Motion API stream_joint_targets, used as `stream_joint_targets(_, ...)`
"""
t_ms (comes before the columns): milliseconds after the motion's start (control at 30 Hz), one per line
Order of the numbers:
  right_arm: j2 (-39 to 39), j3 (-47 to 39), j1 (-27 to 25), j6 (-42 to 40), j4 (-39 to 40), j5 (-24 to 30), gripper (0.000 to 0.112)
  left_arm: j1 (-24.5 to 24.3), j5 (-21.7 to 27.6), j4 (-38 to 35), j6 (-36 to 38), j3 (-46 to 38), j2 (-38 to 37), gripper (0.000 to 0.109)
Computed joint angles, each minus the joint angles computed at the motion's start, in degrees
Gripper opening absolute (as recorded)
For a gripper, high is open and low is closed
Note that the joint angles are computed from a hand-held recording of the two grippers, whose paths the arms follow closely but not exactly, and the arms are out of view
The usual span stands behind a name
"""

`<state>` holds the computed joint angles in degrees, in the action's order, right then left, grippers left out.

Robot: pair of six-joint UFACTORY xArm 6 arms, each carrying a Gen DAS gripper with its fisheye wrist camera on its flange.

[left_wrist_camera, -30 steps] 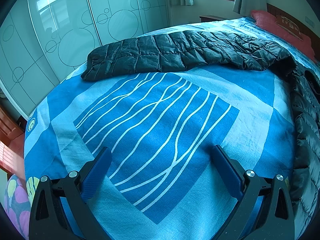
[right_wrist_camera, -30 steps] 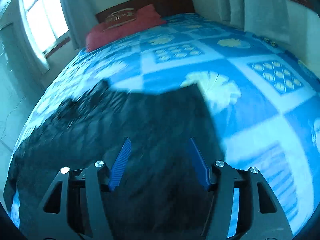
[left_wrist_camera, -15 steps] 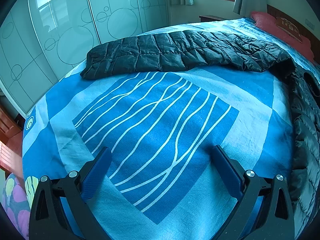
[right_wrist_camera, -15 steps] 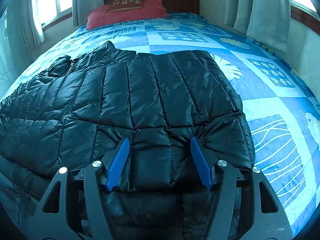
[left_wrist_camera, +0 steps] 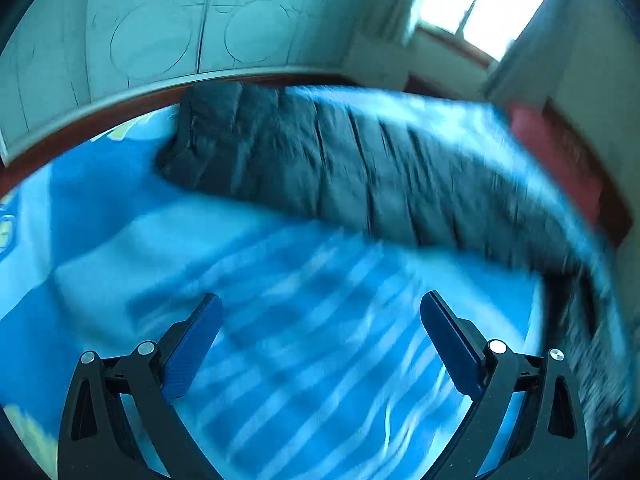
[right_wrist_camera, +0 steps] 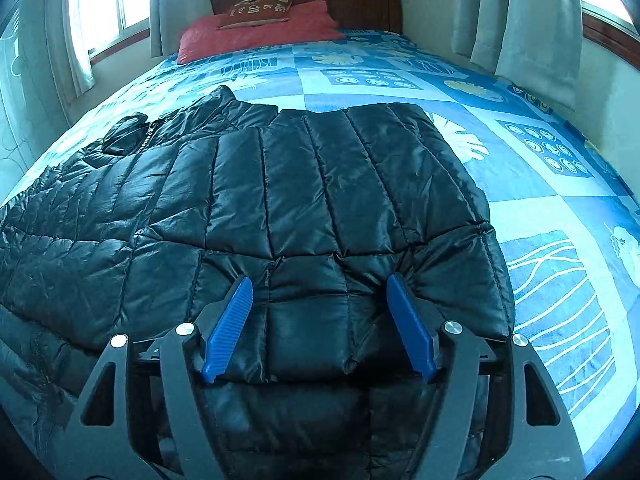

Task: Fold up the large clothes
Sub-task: 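Grasp the other sleeve cuff with the left gripper and fold it across the body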

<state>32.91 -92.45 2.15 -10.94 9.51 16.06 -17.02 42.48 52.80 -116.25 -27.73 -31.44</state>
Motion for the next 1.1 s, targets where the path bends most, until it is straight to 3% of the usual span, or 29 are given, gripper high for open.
stream_joint_targets(67,-0.06,0.12,-0.01,-0.19,0.07,-0.13,0.070,4.33,-3.26,2.57,-1.77,0.96,-0.61,0.098)
stream_joint_targets(167,-0.10,0.16,0.01,-0.46,0.39,-0.16,0.070,14.88,-13.73,10.53,-9.14,3.45,-1.00,0.098)
stream_joint_targets(233,-0.03,0.09,-0.04,-0.15,-0.17,-0.19,0.070,19.24,-17.68,15.83,-14.50,3.69,-0.76,0.098)
stream_joint_targets(300,-0.05,0.09,-0.11,-0.21,-0.25,-0.22,0.070,22.47,-20.54,20.02,-17.87,3.48,-0.38,0.098)
stream_joint_targets(367,-0.08,0.14,-0.12,0.04,-0.61,-0.33,0.070,24.09,-21.36,24.82,-26.38,4.47,-1.95,0.097)
stream_joint_targets(433,-0.08,0.13,-0.13,0.01,-0.62,-0.35,0.070,22.93,-18.44,22.52,-27.95,5.19,-2.98,0.072)
stream_joint_targets(467,-0.09,0.17,-0.12,0.11,-0.76,-0.40,0.071,23.33,-18.25,21.52,-28.10,5.65,-3.34,0.066)
stream_joint_targets(567,-0.06,0.11,-0.15,0.13,-0.85,-0.36,0.071,23.63,-17.38,21.57,-28.47,5.04,-2.11,0.036)
stream_joint_targets(633,0.00,0.01,-0.16,-0.05,-0.65,-0.28,0.071,23.92,-17.22,21.31,-27.02,4.47,-1.32,0.024)
stream_joint_targets(733,-0.03,0.05,-0.10,-0.02,-0.60,-0.30,0.071,22.26,-15.20,18.41,-21.60,2.11,0.13,0.013)
stream_joint_targets(867,-0.01,0.04,-0.14,-0.33,-0.28,-0.31,0.071,16.61,-9.50,18.79,-15.84,-4.66,3.53,0.009)
stream_joint_targets(1100,0.16,-0.18,-0.16,-1.17,0.79,-0.35,0.071,6.23,-9.16,22.16,-6.09,-25.34,20.31,0.009)
